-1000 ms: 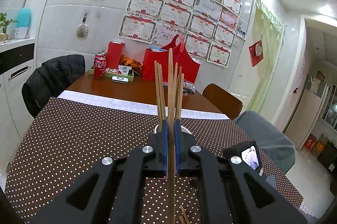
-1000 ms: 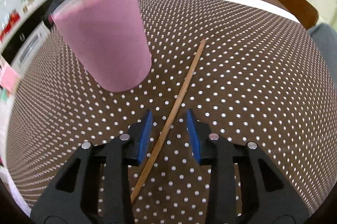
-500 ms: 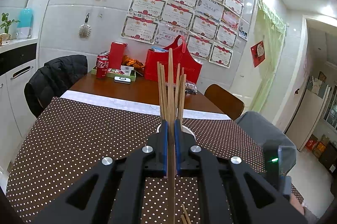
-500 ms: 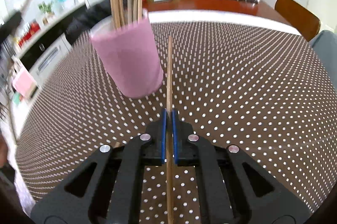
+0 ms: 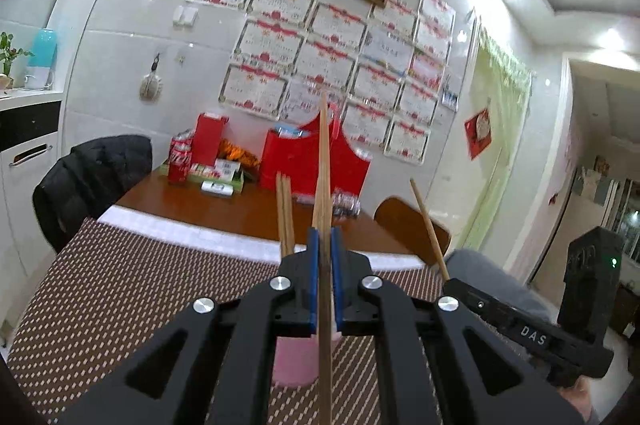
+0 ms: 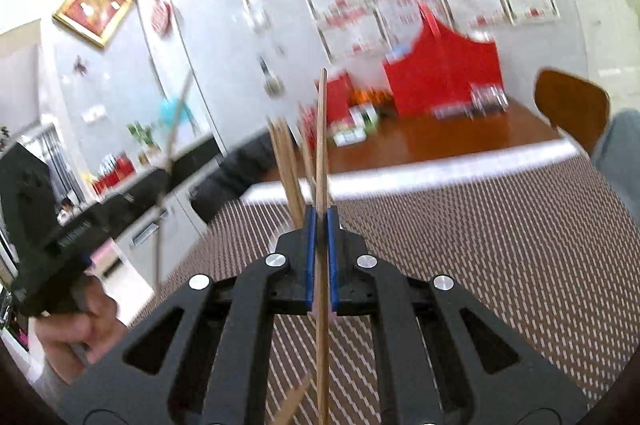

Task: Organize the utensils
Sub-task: 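Carry both held chopsticks upright over the pink cup, then lower both chopsticks into the pink cup and open both tools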

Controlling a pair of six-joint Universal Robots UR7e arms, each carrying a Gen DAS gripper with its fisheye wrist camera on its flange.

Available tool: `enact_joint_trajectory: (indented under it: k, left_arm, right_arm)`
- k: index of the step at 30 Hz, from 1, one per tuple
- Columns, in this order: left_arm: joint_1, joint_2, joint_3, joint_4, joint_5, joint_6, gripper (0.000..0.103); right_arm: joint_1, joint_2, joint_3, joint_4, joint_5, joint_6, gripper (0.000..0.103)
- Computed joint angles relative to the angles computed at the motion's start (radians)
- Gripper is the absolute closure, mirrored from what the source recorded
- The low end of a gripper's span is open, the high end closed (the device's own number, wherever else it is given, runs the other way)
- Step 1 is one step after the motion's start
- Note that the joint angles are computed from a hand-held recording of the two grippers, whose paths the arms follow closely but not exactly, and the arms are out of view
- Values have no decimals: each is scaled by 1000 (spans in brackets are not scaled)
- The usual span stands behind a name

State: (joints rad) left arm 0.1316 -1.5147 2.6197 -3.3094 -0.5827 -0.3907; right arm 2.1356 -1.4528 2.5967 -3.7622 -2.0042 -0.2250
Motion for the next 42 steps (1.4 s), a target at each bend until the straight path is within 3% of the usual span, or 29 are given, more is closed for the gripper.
enact_joint_trajectory:
  k: [4, 6, 12, 16, 24, 39, 41, 42]
  left_arm:
    - [55, 119, -57, -311, -54, 205, 97]
    - [91, 178, -101, -435, -91, 306, 97]
    - [195, 331, -205, -638, -204, 492, 97]
    - [264, 410, -250, -692, -261, 556, 97]
    - [368, 489, -265, -712, -333, 520, 97]
    - [384, 525, -227, -719, -306, 504, 97]
    - [376, 517, -216, -711, -292, 500, 96]
    - [369, 510, -208, -708, -283, 499, 95]
  right_arm:
    - [54, 65, -72, -69, 12, -17, 98]
    - [47, 124, -121, -139, 36, -56, 98]
    - [1, 249, -209, -254, 98, -100, 98]
    - [-48, 294, -238, -288, 150, -109, 98]
    - [-139, 367, -244, -348, 232, -107, 98]
    - [-153, 384, -206, -362, 204, -109, 97]
    - [-152, 368, -195, -333, 188, -92, 93]
    - [-149, 364, -191, -331, 178, -90, 75]
